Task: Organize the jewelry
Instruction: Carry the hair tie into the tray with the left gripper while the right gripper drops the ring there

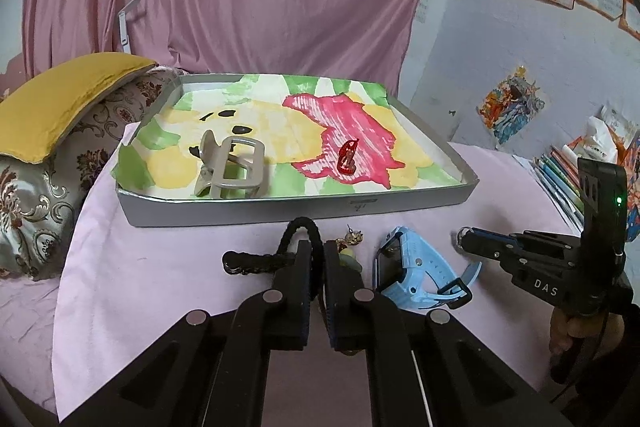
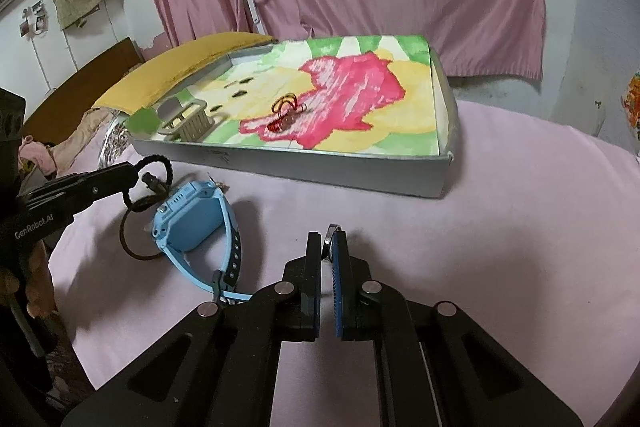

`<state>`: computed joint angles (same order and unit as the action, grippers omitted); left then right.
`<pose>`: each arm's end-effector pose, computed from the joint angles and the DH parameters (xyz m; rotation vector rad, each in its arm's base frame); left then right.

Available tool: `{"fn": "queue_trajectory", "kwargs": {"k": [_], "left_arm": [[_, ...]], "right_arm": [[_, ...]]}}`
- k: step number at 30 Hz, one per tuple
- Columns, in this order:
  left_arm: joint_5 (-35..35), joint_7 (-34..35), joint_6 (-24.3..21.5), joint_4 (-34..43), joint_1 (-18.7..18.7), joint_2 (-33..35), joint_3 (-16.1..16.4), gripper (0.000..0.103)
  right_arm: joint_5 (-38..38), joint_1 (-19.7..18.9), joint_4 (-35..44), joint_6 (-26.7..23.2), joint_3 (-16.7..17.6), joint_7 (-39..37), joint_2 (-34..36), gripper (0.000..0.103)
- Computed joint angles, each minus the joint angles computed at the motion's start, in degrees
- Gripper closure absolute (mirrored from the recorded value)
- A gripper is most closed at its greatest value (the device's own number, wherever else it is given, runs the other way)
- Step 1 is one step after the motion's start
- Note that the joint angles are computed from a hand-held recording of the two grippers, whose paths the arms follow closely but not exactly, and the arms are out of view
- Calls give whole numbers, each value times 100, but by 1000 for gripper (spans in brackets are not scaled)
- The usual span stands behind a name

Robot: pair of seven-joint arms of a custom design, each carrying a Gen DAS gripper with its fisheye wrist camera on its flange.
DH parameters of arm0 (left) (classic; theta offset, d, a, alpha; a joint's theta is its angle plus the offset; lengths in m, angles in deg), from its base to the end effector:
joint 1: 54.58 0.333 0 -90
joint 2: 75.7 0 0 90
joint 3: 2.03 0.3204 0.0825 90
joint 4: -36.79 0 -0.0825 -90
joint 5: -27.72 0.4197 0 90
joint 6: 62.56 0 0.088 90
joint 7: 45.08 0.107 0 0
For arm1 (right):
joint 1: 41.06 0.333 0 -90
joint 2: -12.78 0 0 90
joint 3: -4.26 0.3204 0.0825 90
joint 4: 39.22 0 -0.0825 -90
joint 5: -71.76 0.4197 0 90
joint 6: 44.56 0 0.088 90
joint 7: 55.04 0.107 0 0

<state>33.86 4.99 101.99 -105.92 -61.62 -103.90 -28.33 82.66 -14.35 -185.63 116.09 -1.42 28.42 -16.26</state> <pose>0.3934 -0.2878 0.5269 -1.7829 1.8207 -1.0314 0.4382 0.1557 0.5135 -1.9562 1.4130 -0.4012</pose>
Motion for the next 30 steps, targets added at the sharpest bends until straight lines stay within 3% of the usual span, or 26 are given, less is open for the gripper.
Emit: {"fn": "queue_trajectory", "kwargs": {"k": [8,11,14,20,27,30], "left_arm": [[-234,189,586,-184,-72,-161,133,97],[-323,269,997,-268,57,-239,41,97],[-371,218,1468,-322,511,-380,-344,97],[-664,169,2166,-172,1710,-515,-1370,97],[-1230,340,3109,89,3241,-588,-2688,97],[-1419,560,3558,203,3540,-319,-2954,97]], "right_arm": [[-182,110,-98,631,35,31,-178,98],[-295,237,-107,1074,-2,67,-183,98],[-420,435,-86,1558,-122,114,-132,98],[-950,302,6,2609,71,497,166,98],[-1389,-556,175,3650,818,791,662,98],[-1467,-906,254,3787,1109,921,812,98]]}}
